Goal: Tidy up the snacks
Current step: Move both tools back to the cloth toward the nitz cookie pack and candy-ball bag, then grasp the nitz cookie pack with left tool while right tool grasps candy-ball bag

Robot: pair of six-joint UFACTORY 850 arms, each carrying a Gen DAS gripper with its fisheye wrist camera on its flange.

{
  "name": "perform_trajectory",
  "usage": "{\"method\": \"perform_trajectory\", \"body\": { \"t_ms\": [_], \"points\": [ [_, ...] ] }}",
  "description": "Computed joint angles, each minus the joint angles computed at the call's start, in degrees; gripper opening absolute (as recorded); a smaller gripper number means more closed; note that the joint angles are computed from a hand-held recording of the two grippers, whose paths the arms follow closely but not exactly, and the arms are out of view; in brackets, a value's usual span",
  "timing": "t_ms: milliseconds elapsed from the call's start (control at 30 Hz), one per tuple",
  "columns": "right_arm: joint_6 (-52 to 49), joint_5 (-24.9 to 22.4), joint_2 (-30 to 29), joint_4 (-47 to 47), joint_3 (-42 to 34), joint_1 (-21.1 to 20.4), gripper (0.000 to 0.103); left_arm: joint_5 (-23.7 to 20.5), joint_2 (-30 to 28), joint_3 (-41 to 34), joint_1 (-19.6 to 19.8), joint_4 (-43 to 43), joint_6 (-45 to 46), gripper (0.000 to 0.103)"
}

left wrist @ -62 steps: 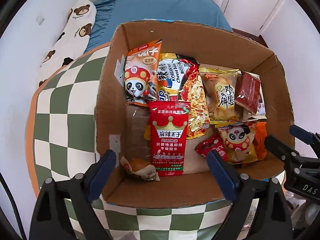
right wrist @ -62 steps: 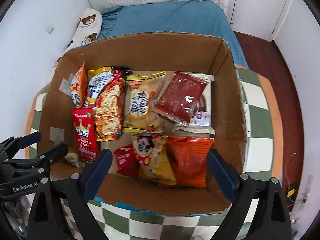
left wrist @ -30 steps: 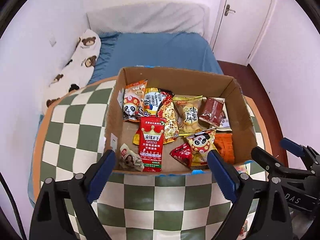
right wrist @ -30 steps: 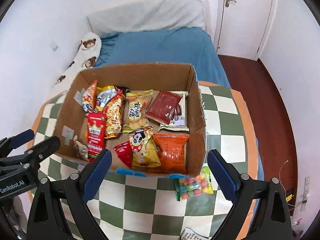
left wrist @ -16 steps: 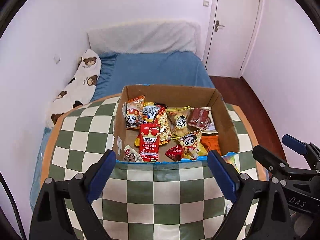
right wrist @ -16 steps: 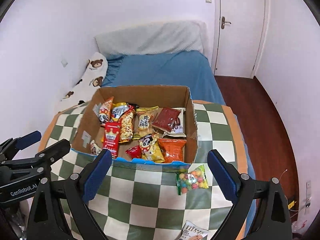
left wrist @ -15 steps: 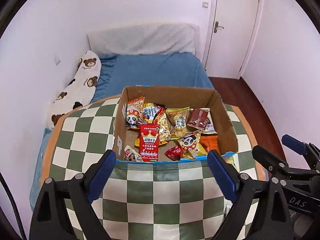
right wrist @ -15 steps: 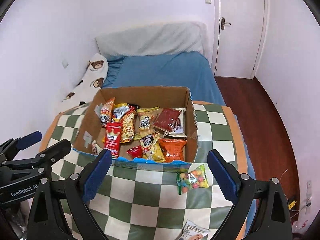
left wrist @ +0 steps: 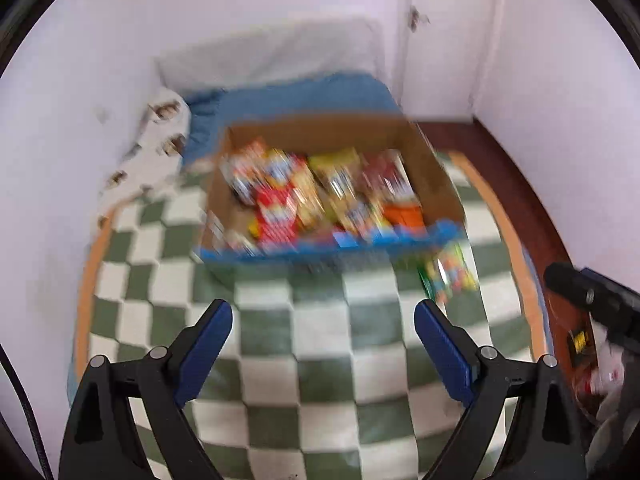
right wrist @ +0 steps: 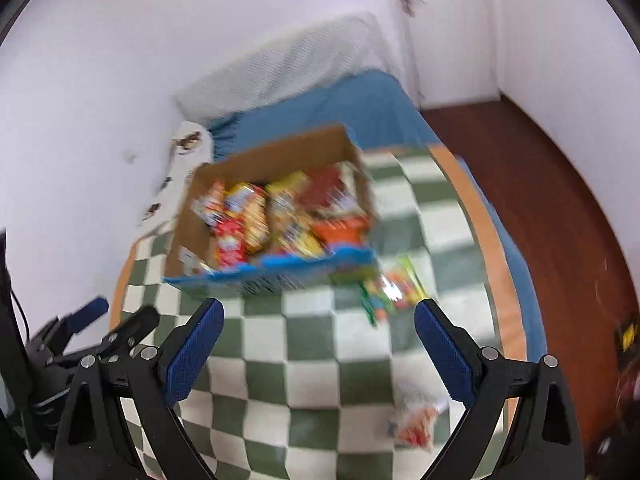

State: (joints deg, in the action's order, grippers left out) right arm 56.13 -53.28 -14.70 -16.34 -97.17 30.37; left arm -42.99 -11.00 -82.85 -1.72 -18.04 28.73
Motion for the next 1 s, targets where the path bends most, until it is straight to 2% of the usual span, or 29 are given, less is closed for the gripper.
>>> {"method": "perform_trajectory", "body": {
  "t_ms": [100, 200, 233, 367, 500, 567, 633, 700, 733, 800, 967, 1000],
  "points": [
    [3.27, 0.62, 5.17, 3.54, 10.17, -2.32, 0.098, -1.87, 0.03, 4.01, -3.51, 2.5, 1.17, 0.093],
    [5.87, 0.66, 10.36, 7.39, 20.73, -4.73, 0.098, -5.95, -1.58, 6.71, -7.44, 3.52, 1.93, 0.093],
    [6.33, 0.83, 11.51, 8.06, 23.03, -5.23, 0.098, -8.85, -3.11, 6.68, -8.84, 3.33, 1.72, 0.093],
    [6.43, -0.47, 15.61, 11.44, 33.02, -7.56, 0.098, -15.0, -7.64, 6.38, -12.81, 1.88, 0.32, 0.093],
    [3.37, -0.72, 17.77, 16.29, 40.9, -9.53, 0.098, -18.1, -12.23, 4.95, -16.01, 0.37, -1.2, 0.093],
    [1.48, -0.76, 17.94, 18.14, 43.43, -10.03, 0.098, -17.96, -14.3, 4.36, -17.61, 0.58, -2.33, 0.093],
    [-0.08, 1.2, 18.88, 21.14, 46.7, -11.0, 0.101, -17.36, -15.98, 4.25, -19.1, 1.1, -4.22, 0.086],
    [-0.33, 2.44, 19.43, 20.91, 48.7, -11.16, 0.103, -14.93, -15.74, 5.34, -20.54, 3.04, -6.3, 0.081],
    [-0.88, 2.88, 19.56, 20.88, 49.29, -11.2, 0.103, -13.98, -15.25, 5.8, -20.96, 3.39, -6.76, 0.076],
    [-2.15, 3.87, 19.85, 21.63, 50.6, -11.49, 0.103, -12.93, -14.03, 6.73, -21.23, 3.82, -6.78, 0.054],
    [-11.23, 8.2, 20.39, 28.87, 54.44, -14.46, 0.103, -13.01, -13.14, 7.13, -19.13, 5.5, -8.34, 0.048],
    [-14.42, 7.44, 20.29, 31.08, 54.49, -15.62, 0.103, -12.56, -12.69, 7.27, -18.54, 6.57, -8.97, 0.048]
  ]
}}
